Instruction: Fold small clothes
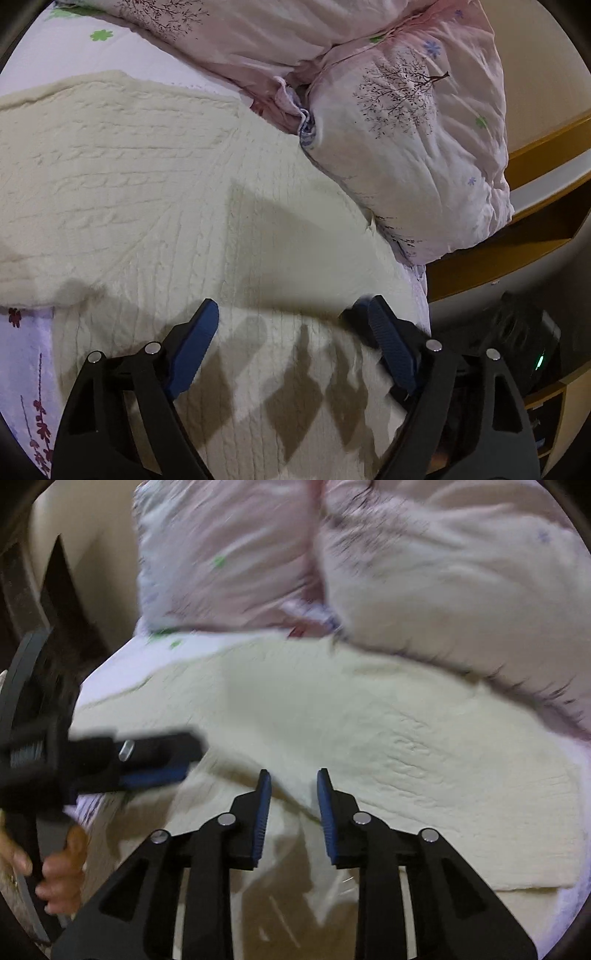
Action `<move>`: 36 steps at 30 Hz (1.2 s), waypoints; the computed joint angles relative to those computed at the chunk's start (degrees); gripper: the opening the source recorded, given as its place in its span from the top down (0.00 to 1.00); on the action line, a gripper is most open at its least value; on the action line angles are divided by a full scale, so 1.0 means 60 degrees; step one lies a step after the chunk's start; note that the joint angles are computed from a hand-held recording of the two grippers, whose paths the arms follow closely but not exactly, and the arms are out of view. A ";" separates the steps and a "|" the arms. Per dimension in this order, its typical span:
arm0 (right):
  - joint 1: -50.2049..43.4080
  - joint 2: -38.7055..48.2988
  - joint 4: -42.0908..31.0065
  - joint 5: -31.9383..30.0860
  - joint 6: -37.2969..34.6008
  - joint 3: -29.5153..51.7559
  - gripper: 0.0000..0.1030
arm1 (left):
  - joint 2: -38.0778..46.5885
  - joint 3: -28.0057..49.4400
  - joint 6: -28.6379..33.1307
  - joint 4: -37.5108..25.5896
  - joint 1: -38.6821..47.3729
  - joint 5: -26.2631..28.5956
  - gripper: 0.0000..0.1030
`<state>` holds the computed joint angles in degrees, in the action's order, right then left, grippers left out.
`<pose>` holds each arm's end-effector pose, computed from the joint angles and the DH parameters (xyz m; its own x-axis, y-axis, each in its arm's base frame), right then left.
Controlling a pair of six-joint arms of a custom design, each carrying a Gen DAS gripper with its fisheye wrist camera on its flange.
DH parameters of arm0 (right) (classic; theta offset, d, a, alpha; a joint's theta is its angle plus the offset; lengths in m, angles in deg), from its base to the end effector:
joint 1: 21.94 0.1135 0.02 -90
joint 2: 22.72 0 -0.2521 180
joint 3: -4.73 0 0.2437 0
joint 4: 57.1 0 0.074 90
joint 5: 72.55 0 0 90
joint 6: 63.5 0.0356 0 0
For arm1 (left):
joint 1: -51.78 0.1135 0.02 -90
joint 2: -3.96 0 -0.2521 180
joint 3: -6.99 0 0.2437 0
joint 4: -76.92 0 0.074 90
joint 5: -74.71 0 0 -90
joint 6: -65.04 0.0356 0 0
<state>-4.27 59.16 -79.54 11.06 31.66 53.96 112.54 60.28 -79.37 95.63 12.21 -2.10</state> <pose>0.2391 0.0803 0.1419 -0.8108 -0.1645 -0.5618 -0.2906 0.9462 0.1424 0.2464 -0.2142 0.0874 -0.8866 -0.2945 -0.3568 0.0696 0.6776 -0.7322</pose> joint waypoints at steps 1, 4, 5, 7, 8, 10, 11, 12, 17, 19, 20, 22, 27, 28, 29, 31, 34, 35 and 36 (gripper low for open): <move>-0.0071 -0.0033 0.0008 -0.0153 0.0008 -0.0120 0.63 | -0.0005 0.0001 -0.0046 0.0006 0.0007 0.0018 0.19; -0.0759 -0.0631 -0.0365 -0.0793 0.0202 -0.0482 0.58 | 0.0036 0.0034 -0.0192 0.0077 0.0052 0.0127 0.22; -0.1469 -0.1104 -0.0639 -0.1433 0.0334 -0.0745 0.55 | 0.0054 0.0055 -0.0259 0.0086 0.0054 0.0113 0.23; -0.2839 -0.1772 -0.0995 -0.2551 0.0538 -0.1200 0.51 | 0.0128 0.0089 -0.0351 0.0167 0.0044 0.0162 0.30; -0.3952 -0.2138 -0.1328 -0.3320 0.0641 -0.1437 0.51 | 0.0157 0.0144 -0.0375 0.0113 0.0032 0.0167 0.32; -0.5794 -0.2317 -0.1902 -0.4357 0.0530 -0.1615 0.51 | 0.0155 0.0306 -0.0355 -0.0215 -0.0054 -0.0036 0.39; -0.6964 -0.2221 -0.2203 -0.4890 0.0344 -0.1670 0.52 | 0.0158 0.0365 -0.0314 -0.0314 -0.0072 -0.0088 0.41; -0.7724 -0.2094 -0.2314 -0.5116 0.0297 -0.1707 0.52 | 0.0171 0.0414 -0.0257 -0.0376 -0.0083 -0.0119 0.45; -0.9551 -0.1122 -0.1422 -0.5285 0.0679 -0.1742 0.64 | 0.0373 0.0862 -0.0082 -0.0984 -0.0103 -0.0422 0.67; -0.9512 -0.0959 -0.0472 -0.4753 0.1192 -0.1799 0.71 | 0.0499 0.1092 0.0062 -0.1236 -0.0095 -0.0578 0.85; -0.9524 -0.0897 -0.0095 -0.4573 0.1297 -0.1879 0.82 | 0.0561 0.1230 0.0154 -0.1414 -0.0094 -0.0694 0.90; -0.9515 -0.0778 0.0615 -0.4406 0.1475 -0.2007 0.95 | 0.0532 0.1358 0.0331 -0.1701 -0.0128 -0.1056 0.93; -0.9290 -0.1860 0.0271 -0.3617 0.1044 -0.2493 0.95 | 0.0247 0.1537 0.0891 -0.2658 -0.0327 -0.2164 0.93; -0.9152 -0.1733 0.0231 -0.3368 0.1006 -0.2467 0.95 | 0.0305 0.1680 0.0985 -0.2938 -0.0398 -0.2354 0.93; -0.9015 -0.1620 0.0159 -0.2994 0.0908 -0.2463 0.92 | 0.0372 0.1803 0.1046 -0.3146 -0.0457 -0.2471 0.93; -0.8915 -0.1961 0.0031 -0.2646 0.0665 -0.2640 0.89 | 0.0455 0.1955 0.1192 -0.3356 -0.0622 -0.2844 0.93; -0.8513 -0.3369 -0.0771 -0.2150 0.0565 -0.2870 0.61 | 0.0335 0.1960 0.1352 -0.3560 -0.0672 -0.2888 0.93; -0.8411 -0.4002 -0.1148 -0.2181 0.0511 -0.2933 0.60 | 0.0157 0.1762 0.1334 -0.3470 -0.0635 -0.2723 0.93; -0.8332 -0.4582 -0.1515 -0.2249 0.0402 -0.2970 0.60 | -0.0143 0.1469 0.1306 -0.3440 -0.0634 -0.2710 0.86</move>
<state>-54.26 31.67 -88.64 -2.44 34.08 36.14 111.68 69.09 -71.54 74.99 8.40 -18.36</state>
